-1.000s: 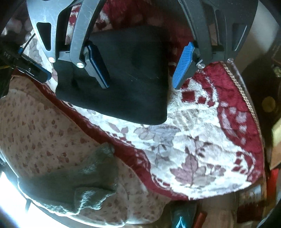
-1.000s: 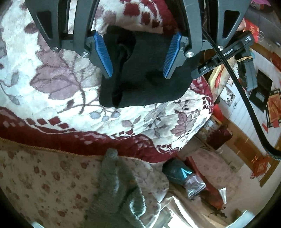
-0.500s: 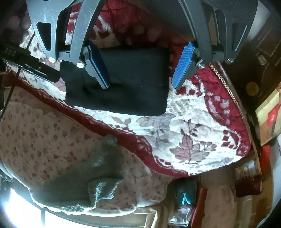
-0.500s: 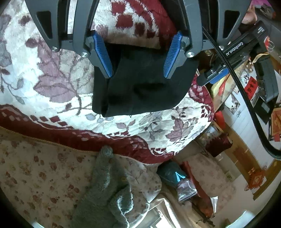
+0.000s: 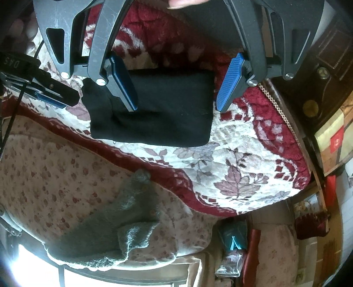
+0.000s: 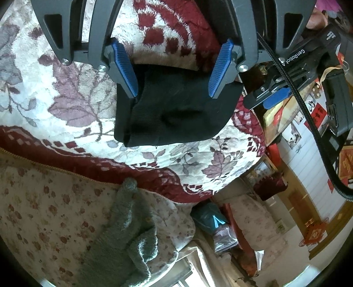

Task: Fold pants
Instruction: 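Release the pants and hold both grippers open above the folded bundle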

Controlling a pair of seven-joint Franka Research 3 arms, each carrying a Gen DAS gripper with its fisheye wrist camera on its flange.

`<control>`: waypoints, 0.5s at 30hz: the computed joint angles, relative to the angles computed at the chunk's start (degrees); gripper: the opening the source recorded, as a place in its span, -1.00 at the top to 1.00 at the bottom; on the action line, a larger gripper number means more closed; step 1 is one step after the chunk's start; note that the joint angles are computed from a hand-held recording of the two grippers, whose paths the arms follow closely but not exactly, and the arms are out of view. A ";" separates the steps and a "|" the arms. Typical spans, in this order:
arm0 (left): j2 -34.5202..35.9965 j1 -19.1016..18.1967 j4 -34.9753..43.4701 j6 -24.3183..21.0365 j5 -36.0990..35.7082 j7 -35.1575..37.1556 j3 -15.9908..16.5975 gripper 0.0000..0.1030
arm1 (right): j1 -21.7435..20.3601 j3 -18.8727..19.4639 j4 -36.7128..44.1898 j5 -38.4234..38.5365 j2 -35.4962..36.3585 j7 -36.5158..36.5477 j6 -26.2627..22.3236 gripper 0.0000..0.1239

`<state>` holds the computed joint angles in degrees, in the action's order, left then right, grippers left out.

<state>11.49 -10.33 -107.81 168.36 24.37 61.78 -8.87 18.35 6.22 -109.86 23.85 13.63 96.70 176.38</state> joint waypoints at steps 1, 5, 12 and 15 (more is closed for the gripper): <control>-0.03 0.03 -0.01 -0.11 -0.10 0.11 -0.06 -0.45 | -0.03 0.11 -0.08 0.06 -0.11 -0.16 0.01 -0.04; -0.05 -0.04 -0.11 0.31 0.12 -0.14 0.09 -0.45 | 0.87 -0.73 -0.10 -1.12 -0.28 0.68 -0.19 -0.04; -1.34 -0.24 -1.50 1.05 1.62 -2.06 0.59 -0.45 | 1.65 -1.46 0.29 -3.11 -0.27 2.13 -0.73 -0.04; -1.30 0.01 -1.43 1.05 1.49 -2.00 0.38 -0.45 | 1.59 -1.29 0.36 -3.33 -0.26 2.41 -0.83 -0.04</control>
<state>10.19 -10.32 -109.24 169.41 25.87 59.78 -8.49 19.94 4.93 -109.50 20.53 13.37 99.11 175.55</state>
